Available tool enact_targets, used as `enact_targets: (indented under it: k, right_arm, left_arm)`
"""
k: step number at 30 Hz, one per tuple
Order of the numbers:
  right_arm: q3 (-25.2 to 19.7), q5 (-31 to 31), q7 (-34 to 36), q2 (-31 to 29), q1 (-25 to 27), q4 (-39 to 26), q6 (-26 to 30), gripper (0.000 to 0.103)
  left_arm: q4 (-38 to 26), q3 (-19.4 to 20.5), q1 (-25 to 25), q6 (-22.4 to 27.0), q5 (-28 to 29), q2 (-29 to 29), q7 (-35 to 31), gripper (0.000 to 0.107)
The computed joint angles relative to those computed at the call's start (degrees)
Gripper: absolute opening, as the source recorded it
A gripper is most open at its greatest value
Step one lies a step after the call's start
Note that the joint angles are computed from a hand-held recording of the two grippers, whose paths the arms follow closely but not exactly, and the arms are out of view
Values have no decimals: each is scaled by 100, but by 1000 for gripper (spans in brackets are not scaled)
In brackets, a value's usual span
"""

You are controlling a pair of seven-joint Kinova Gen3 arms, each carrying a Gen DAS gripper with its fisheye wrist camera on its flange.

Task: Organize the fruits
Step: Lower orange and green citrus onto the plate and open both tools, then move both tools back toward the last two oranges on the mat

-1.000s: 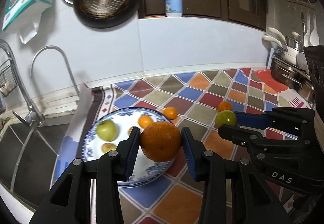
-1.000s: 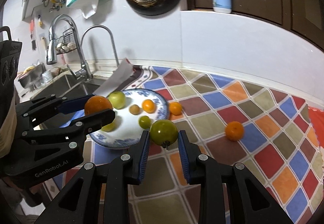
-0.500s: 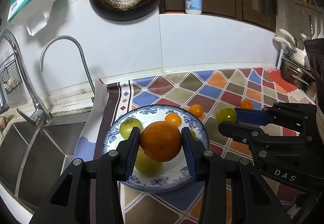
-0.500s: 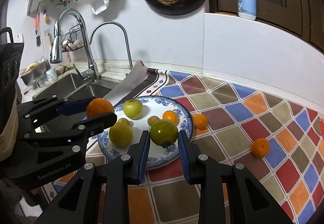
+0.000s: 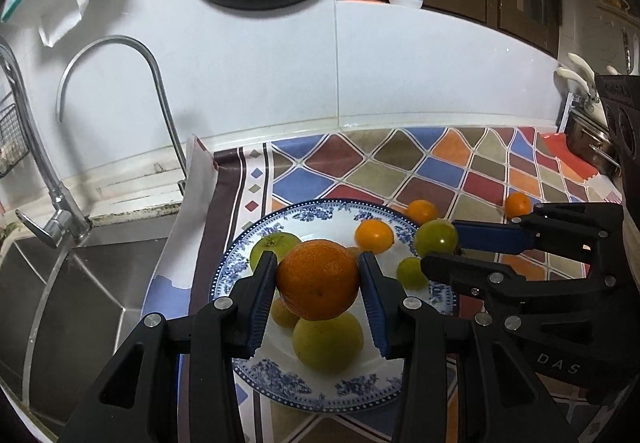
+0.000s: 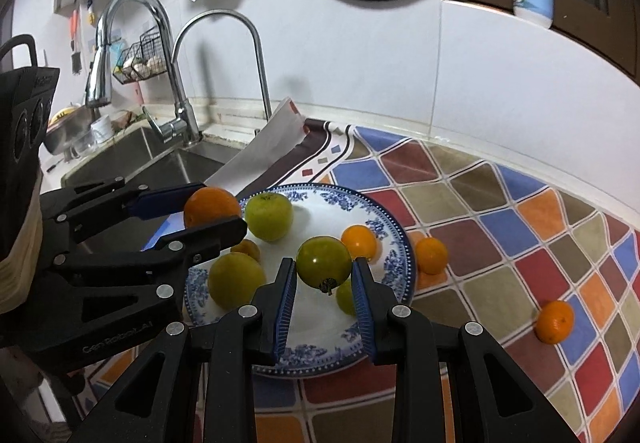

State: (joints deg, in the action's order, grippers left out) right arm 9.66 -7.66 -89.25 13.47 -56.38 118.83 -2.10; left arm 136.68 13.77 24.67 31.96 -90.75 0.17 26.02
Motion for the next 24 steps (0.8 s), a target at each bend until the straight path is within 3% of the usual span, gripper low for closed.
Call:
enact_targets:
  k: [5,13,15,17,24]
  right_arm:
    - [-517,165,-88,211,531,-216,137,29]
    - [-820,462,-320,404,829,-367,197,29]
    - [-734,484,-373,426,758,-377,193,31]
    - [-624,493,-446,416,669,-373,207,40]
    - [242,369,-542,260,-95,-138,72,40]
  left_arm:
    - [-9,-114,-146,-226,-279,109,122,41]
    - [-42,-181,-297,-450,-411,251,68,42]
    - [-61,-150,-260,-312,-299,268,46,49]
    - [-49,-139,-232,-227,-270,239,70,50]
    - [-52,42,63,308,195,110,-51,58]
